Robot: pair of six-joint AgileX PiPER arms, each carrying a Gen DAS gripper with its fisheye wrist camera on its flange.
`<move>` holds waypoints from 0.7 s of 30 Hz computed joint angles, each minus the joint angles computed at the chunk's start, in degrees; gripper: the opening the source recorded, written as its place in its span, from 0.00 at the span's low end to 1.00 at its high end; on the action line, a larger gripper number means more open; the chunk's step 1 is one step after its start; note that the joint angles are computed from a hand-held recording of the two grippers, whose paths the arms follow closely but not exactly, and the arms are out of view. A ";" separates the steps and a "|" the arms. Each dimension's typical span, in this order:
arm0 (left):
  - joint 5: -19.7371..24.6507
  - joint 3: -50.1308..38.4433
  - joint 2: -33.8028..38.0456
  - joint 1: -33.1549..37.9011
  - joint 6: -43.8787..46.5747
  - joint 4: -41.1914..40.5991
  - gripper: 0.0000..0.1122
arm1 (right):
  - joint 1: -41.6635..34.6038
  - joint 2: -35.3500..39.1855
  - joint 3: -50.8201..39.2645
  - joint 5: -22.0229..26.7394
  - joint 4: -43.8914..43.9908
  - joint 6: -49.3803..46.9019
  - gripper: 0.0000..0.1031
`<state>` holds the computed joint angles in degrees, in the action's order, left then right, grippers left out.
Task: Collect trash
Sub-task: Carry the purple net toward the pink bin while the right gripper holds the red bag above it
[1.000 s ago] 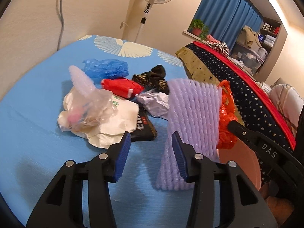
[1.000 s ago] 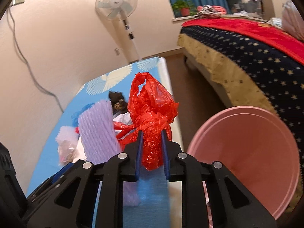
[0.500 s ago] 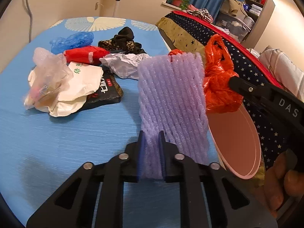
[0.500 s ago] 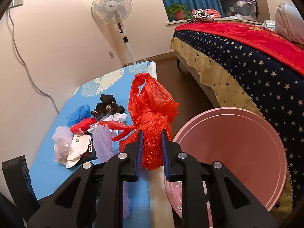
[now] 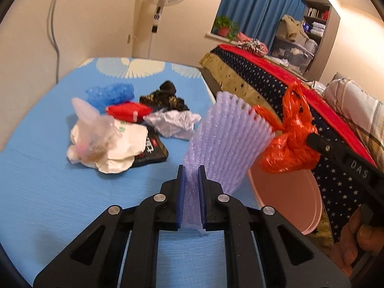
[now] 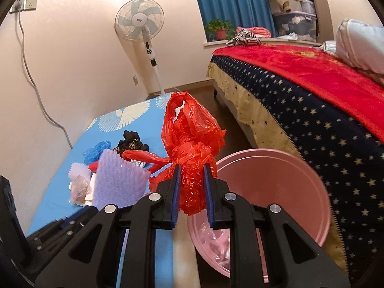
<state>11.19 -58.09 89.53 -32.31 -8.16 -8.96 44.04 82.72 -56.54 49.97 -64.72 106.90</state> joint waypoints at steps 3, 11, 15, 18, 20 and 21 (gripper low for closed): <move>-0.76 0.89 -1.91 -1.20 -5.02 5.25 0.09 | 1.45 -1.62 0.77 2.74 0.32 0.14 0.18; -1.46 1.89 -4.71 -4.24 -18.39 19.76 0.09 | 6.12 -6.63 3.00 12.27 -0.02 2.09 0.18; -1.70 1.94 -5.55 -4.79 -21.96 23.05 0.09 | 7.88 -8.38 3.75 16.00 -0.07 2.32 0.18; -1.83 2.02 -6.01 -5.34 -27.46 28.51 0.09 | 8.68 -9.21 4.04 17.89 -0.11 2.28 0.18; -1.88 1.99 -6.22 -5.49 -28.77 29.68 0.09 | 9.20 -9.63 4.31 18.91 -0.18 2.57 0.18; -1.82 1.85 -6.24 -5.59 -29.53 30.43 0.09 | 9.39 -9.82 4.40 19.51 -0.21 2.70 0.18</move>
